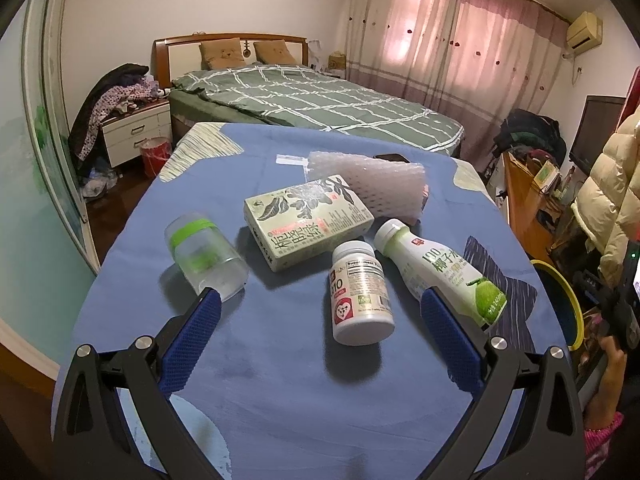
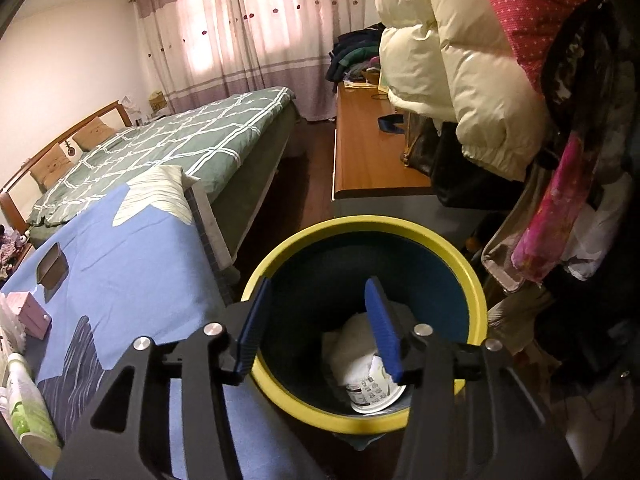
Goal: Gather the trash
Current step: 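Move the white cloth over the yellow bin and open the right gripper, then grasp the white supplement bottle with the left gripper and lift it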
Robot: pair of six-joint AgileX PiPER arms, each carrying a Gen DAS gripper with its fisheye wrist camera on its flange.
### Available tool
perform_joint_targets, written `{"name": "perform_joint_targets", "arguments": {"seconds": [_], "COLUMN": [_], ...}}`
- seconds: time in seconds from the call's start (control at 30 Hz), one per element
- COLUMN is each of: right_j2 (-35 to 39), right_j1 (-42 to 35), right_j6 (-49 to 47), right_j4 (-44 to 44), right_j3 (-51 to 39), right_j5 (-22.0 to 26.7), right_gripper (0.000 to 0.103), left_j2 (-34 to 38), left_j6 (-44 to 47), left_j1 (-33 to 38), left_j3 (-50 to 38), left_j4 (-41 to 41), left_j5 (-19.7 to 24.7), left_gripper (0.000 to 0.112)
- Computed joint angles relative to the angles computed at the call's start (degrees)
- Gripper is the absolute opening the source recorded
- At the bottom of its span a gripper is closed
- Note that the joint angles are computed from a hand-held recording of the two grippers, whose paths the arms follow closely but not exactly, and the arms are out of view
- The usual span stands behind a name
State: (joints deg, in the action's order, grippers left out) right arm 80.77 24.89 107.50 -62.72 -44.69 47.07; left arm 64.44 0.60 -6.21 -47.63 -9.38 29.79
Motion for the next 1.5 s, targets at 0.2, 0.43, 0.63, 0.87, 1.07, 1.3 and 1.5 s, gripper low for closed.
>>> {"name": "perform_joint_targets", "arguments": {"seconds": [0.2, 0.43, 0.63, 0.87, 1.07, 1.3, 1.5], "right_j2": [0.22, -0.15, 0.29, 0.81, 1.18, 0.92, 0.9], "right_j1": [0.74, 0.0, -0.7, -0.99, -1.07, -1.28, -1.11], "right_j6": [-0.23, 0.03, -0.6, -0.97, -0.59, 0.09, 0.69], "right_j4": [0.06, -0.03, -0.02, -0.02, -0.1, -0.49, -0.83], "right_j3": [-0.57, -0.09, -0.44, -0.68, -0.83, -0.3, -0.1], "right_j5": [0.53, -0.98, -2.11, -2.98, -3.55, -4.45, -4.53], "right_gripper": [0.052, 0.054, 0.054, 0.054, 0.055, 0.055, 0.055], "left_j2": [2.16, 6.56, 10.88, 15.91, 18.67, 20.48, 18.9], "left_j6": [0.01, -6.45, -11.65, -6.87, -9.79, -8.85, -8.93], "left_j1": [-1.53, -5.85, -6.97, -7.18, -8.98, -9.64, -9.82], "left_j3": [0.1, 0.51, -0.32, -2.13, -4.28, -5.86, -5.06], "left_j4": [-0.09, 6.28, 12.4, 8.39, 12.34, 12.01, 13.37], "left_j5": [-0.68, -2.86, -4.32, -5.29, -5.64, -5.1, -5.67], "left_gripper": [0.098, 0.098, 0.098, 0.088, 0.078, 0.05, 0.047]}}
